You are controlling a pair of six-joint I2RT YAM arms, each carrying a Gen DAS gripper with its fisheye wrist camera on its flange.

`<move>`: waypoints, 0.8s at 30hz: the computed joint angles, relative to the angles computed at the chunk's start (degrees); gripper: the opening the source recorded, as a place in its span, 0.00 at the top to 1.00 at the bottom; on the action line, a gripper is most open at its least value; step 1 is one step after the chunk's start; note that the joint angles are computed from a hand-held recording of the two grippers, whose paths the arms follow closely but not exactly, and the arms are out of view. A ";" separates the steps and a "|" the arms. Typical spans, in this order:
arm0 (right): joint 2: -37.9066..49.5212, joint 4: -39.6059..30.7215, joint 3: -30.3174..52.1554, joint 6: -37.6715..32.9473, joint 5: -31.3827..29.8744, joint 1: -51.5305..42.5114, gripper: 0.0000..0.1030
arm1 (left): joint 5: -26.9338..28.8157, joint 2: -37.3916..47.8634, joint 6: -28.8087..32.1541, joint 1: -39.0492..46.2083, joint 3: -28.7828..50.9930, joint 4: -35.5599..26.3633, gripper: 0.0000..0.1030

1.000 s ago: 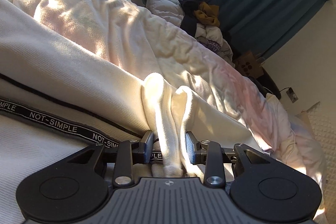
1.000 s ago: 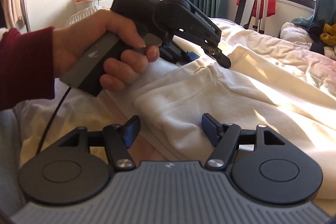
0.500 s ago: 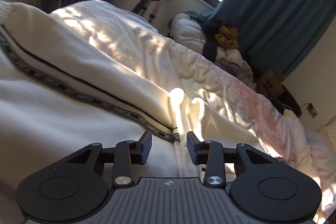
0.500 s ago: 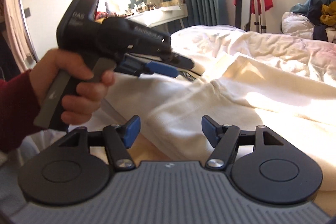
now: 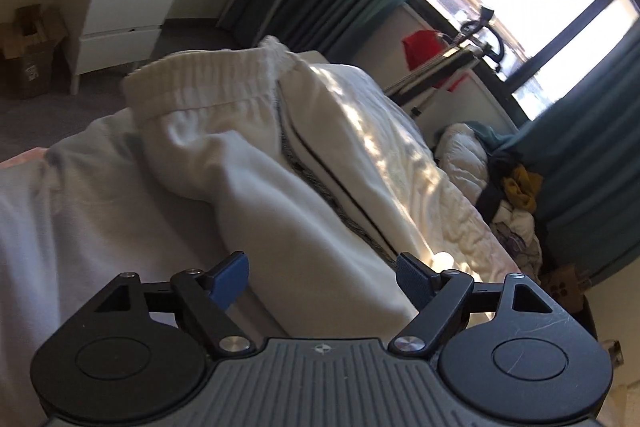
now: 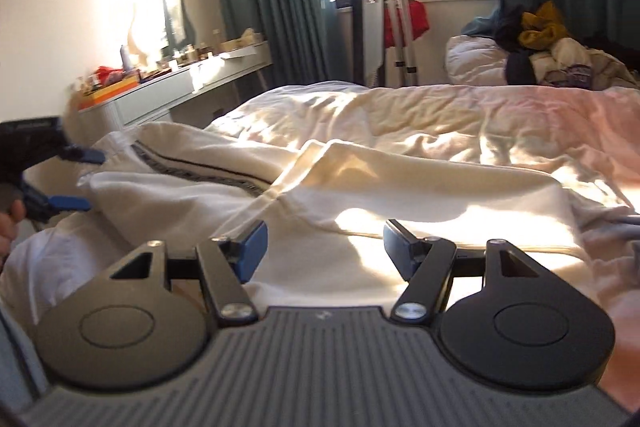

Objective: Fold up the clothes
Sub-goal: 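Grasp the ribbed cuff end with the left gripper and lift it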

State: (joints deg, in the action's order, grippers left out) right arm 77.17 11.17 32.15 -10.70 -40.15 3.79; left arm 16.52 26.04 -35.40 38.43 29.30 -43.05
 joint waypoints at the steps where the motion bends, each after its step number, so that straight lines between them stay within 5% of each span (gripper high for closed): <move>1: 1.32 1.58 0.58 1.94 2.37 -0.44 0.35 | 3.80 1.91 1.01 5.73 -0.25 -0.21 0.20; 4: 5.60 4.22 2.78 6.64 5.68 -2.68 0.35 | 14.25 9.22 3.22 19.60 -1.63 2.14 0.20; 7: 10.35 4.17 5.17 5.90 8.88 -2.57 0.34 | 23.69 18.32 3.09 28.56 -4.02 11.14 0.19; 12: 15.50 7.21 4.99 1.36 15.87 1.52 0.34 | 29.44 26.50 -0.84 35.40 -5.96 24.44 0.20; 18: 14.33 7.25 4.16 2.55 15.91 1.63 0.34 | 28.09 30.84 -4.49 34.48 -7.32 35.35 0.21; 24: 13.88 3.74 5.44 0.71 17.30 2.31 0.34 | 13.92 30.69 -6.64 24.83 -8.06 41.16 0.60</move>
State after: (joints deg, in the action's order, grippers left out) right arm 91.05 14.90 37.59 -10.00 -22.85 6.09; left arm 30.44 56.73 -42.05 63.26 21.24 -1.89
